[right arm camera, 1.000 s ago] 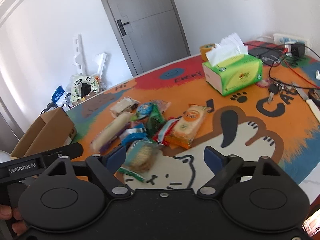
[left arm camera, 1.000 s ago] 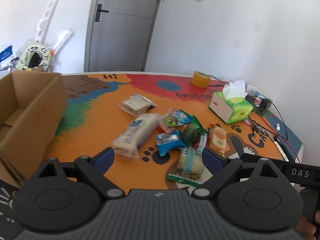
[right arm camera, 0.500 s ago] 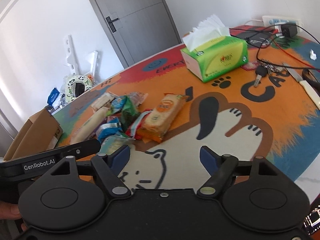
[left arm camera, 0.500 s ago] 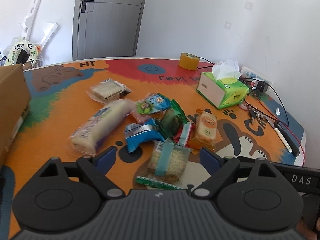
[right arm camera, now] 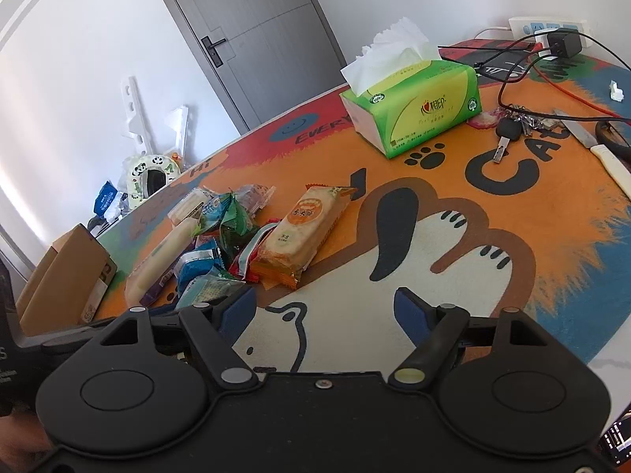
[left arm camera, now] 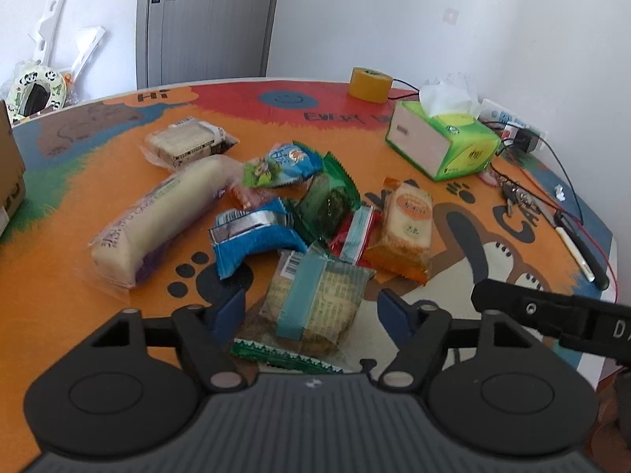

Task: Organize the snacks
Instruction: 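Grasp the cracker pack with the left gripper while the right gripper grasps the rice cake packet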

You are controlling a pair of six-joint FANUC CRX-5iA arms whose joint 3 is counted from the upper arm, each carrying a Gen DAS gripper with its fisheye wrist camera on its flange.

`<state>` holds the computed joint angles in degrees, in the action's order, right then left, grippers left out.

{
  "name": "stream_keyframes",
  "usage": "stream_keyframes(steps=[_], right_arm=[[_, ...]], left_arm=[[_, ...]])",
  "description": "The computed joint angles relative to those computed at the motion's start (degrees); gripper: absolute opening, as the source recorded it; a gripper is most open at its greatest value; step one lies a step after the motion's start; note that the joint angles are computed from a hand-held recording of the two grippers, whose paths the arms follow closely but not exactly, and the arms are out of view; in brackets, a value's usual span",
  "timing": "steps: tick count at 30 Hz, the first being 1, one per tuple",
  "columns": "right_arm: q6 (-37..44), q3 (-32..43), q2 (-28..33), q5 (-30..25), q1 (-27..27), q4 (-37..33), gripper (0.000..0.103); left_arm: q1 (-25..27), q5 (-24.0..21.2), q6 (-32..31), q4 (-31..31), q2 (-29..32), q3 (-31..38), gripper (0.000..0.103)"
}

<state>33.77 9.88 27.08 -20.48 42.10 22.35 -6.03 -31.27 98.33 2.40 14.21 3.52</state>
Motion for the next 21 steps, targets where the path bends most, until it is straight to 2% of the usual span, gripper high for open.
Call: stream_keyframes(steps=[1, 2, 3, 5, 7, 9, 12, 21], right_arm=[[0.3, 0.2, 0.1, 0.0, 0.0, -0.3, 0.077], [0.6, 0.4, 0.3, -0.2, 0.0, -0.6, 0.077], [0.9, 0.7, 0.4, -0.3, 0.0, -1.0, 0.077], [1.6, 1.3, 0.7, -0.5, 0.0, -1.9, 0.077], [2.3, 2.0, 1.2, -0.8, 0.0, -2.5, 0.077], [3.3, 2.8, 1.5, -1.1, 0.0, -3.3, 0.077], [3.9, 4.1, 2.3, -1.7, 0.2, -3.9, 0.077], [6.1, 9.1, 5.3, -3.0, 0.3, -5.7, 0.077]], left_arm=[[-0.2, -0.2, 0.2, -0.8, 0.1, 0.2, 0.070], [-0.4, -0.2, 0.8, -1.8, 0.2, 0.5, 0.065], [-0.6, -0.4, 1.4, -3.1, 0.2, 0.8, 0.054], [-0.6, -0.2, 0.9, -3.0, 0.0, 0.6, 0.047], [-0.3, -0.5, -0.1, -2.1, -0.6, 0.3, 0.047], [-0.4, 1.9, -1.7, -2.1, -1.9, -1.2, 0.047], [0.3, 2.6, -2.5, -0.2, -2.5, -1.7, 0.047], [2.4, 4.2, -1.4, 1.0, -3.3, -2.3, 0.047]])
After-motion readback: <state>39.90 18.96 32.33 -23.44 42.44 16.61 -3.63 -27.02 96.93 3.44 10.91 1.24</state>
